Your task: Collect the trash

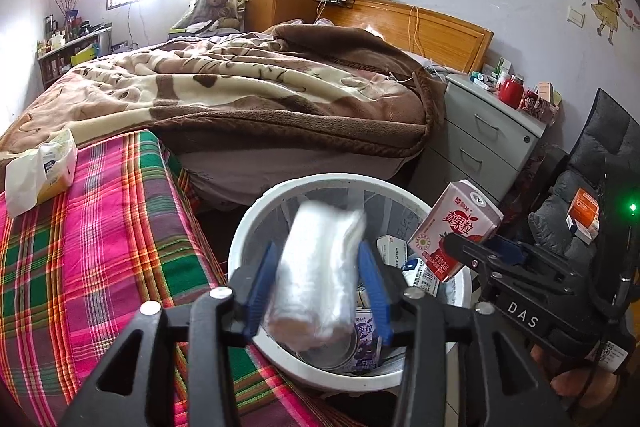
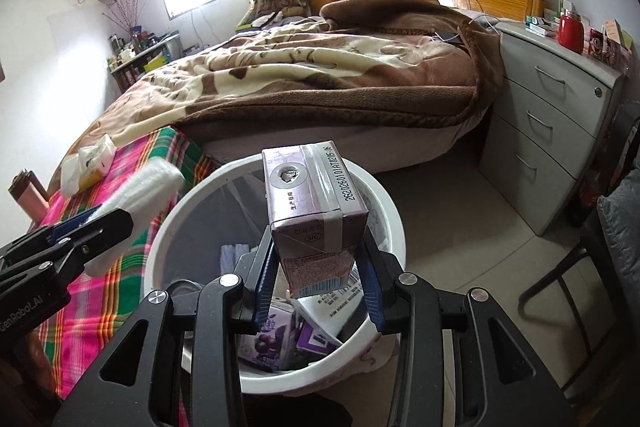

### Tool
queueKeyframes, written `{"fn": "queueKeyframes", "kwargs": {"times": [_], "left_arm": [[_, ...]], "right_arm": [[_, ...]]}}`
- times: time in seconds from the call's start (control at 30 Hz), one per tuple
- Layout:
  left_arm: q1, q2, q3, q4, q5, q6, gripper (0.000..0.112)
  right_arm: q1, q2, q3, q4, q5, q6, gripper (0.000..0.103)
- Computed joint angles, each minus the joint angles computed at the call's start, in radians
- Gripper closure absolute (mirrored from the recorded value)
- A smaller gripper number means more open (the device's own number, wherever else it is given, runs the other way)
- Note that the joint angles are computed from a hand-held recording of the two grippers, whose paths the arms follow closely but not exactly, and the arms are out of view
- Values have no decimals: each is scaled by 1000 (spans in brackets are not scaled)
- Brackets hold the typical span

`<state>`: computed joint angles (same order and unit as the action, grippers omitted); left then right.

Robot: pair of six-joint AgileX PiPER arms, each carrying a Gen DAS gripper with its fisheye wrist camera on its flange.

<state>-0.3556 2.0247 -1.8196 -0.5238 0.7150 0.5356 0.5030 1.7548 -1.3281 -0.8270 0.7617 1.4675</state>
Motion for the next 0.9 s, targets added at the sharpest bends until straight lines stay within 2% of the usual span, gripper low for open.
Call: {"fn": "queueKeyframes", "kwargs": {"times": [0.03,0.07,0.1,0.13,0.2,0.37,0.6,0.9], "left_arm": [[0,1,-2,3,2,-4,50],[-2,2,-4,9,2,-10,48],[-2,1,-1,10,0,-13,48],[-2,-1,1,7,2,-10,47],[-1,-2,0,7,6,-8,47],[5,-14,16,1,6,-8,43],[21,-76,106,-15,-41,11,35],[57,-212,298,-63,-153,70,34]], "right_arm": [[-1,-1,3,2,-5,0,63],[-5,-3,6,11,-10,-7,62],[-9,-3,6,16,-12,-13,58],[-8,-2,5,15,-7,-11,50],[-7,-5,10,7,-9,1,44],[0,-18,22,-18,-14,37,44],[23,-37,39,-39,-16,79,44],[106,-41,36,-109,35,126,44]]}}
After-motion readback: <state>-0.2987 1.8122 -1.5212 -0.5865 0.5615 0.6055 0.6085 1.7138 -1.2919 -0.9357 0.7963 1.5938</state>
